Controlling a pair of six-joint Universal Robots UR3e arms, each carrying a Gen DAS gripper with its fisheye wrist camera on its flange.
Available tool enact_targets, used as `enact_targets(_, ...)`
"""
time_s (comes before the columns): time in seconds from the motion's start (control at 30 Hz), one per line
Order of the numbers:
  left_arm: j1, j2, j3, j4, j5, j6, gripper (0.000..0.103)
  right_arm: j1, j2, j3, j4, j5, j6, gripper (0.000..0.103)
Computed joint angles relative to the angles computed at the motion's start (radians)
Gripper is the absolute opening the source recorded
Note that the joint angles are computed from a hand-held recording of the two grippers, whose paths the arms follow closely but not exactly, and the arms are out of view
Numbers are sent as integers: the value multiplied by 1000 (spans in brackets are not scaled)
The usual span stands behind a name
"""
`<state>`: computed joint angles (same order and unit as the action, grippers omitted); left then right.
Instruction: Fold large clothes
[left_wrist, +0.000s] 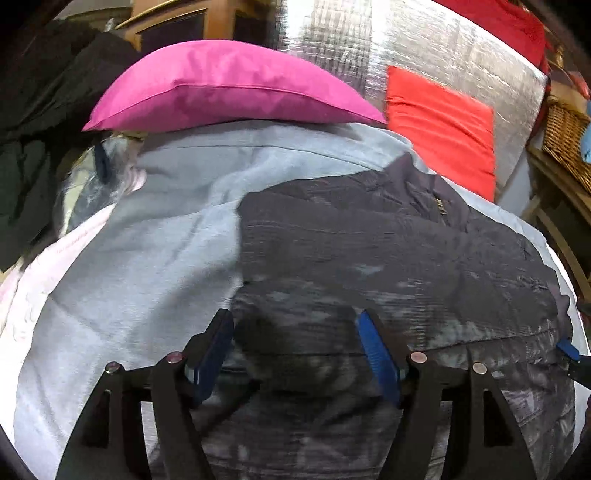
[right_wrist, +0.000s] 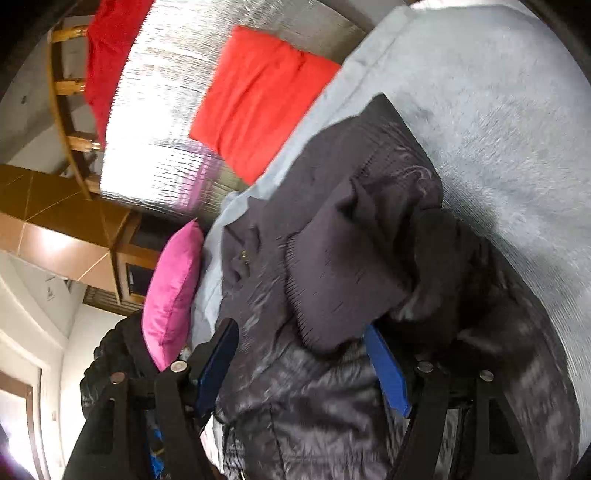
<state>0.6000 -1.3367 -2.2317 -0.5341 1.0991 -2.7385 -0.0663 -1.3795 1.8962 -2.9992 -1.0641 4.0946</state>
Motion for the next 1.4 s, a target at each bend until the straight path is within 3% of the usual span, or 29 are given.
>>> enact_targets(0.07, 38, -11, -4, -11, -13, 11, 71, 6, 35, -42, 48, 8, 0, 71)
enact_targets(0.1, 49, -23, -1, -14, -12, 14, 71, 16, 48, -71, 77, -5, -6, 62)
enact_targets(0.13, 61, -35, 3, -20, -12, 16, 71, 42, 57, -138, 175, -67, -48, 31)
enact_targets(0.2, 79, -45, 10, -33, -17, 19, 71, 76, 68, -249, 329, -149, -127, 13)
enact_targets(0.23, 90, -43, 11, -32, -25, 21, 71, 102, 71, -317, 403, -210, -172, 12)
enact_targets(0.33, 89, -34, 5, 8, -40, 11, 71, 189, 53, -446, 494, -425, -293, 12)
enact_targets(0.4, 47, -47, 9, 41, -27, -4, 71, 204, 75, -476, 536, -487, -316, 12)
enact_targets(0.47, -43, -91, 18, 109, 50, -8, 72, 180, 103, -439, 550, -464, -307, 16)
enact_targets(0.57, -183, -242, 82, 162, 228, -16, 76, 125, 58, -257, 374, -361, -280, 21)
enact_targets(0.6, -193, -271, 89, 173, 247, -24, 80, 120, 43, -241, 364, -356, -279, 30)
enact_targets(0.7, -146, -231, 90, 124, 192, -31, 81, 102, -38, -192, 376, -330, -299, 62)
enact_targets(0.87, -68, -114, 82, 66, 72, -32, 81, 114, -175, -156, 367, -323, -308, 62)
enact_targets(0.97, -119, -113, 102, 71, 86, -46, 81, 108, -88, -255, 323, -200, -326, 62)
enact_targets(1.1, -286, -249, 153, 123, 266, -56, 81, 94, 87, -372, 309, -106, -305, 62)
enact_targets(1.17, -334, -305, 130, 222, 332, -60, 84, 93, 171, -415, 375, -112, -290, 62)
enact_targets(1.23, -363, -306, 109, 285, 379, -52, 85, 80, 198, -353, 300, -95, -258, 52)
enact_targets(1.4, -287, -188, 102, 210, 238, -67, 85, 119, 158, -461, 423, -196, -314, 54)
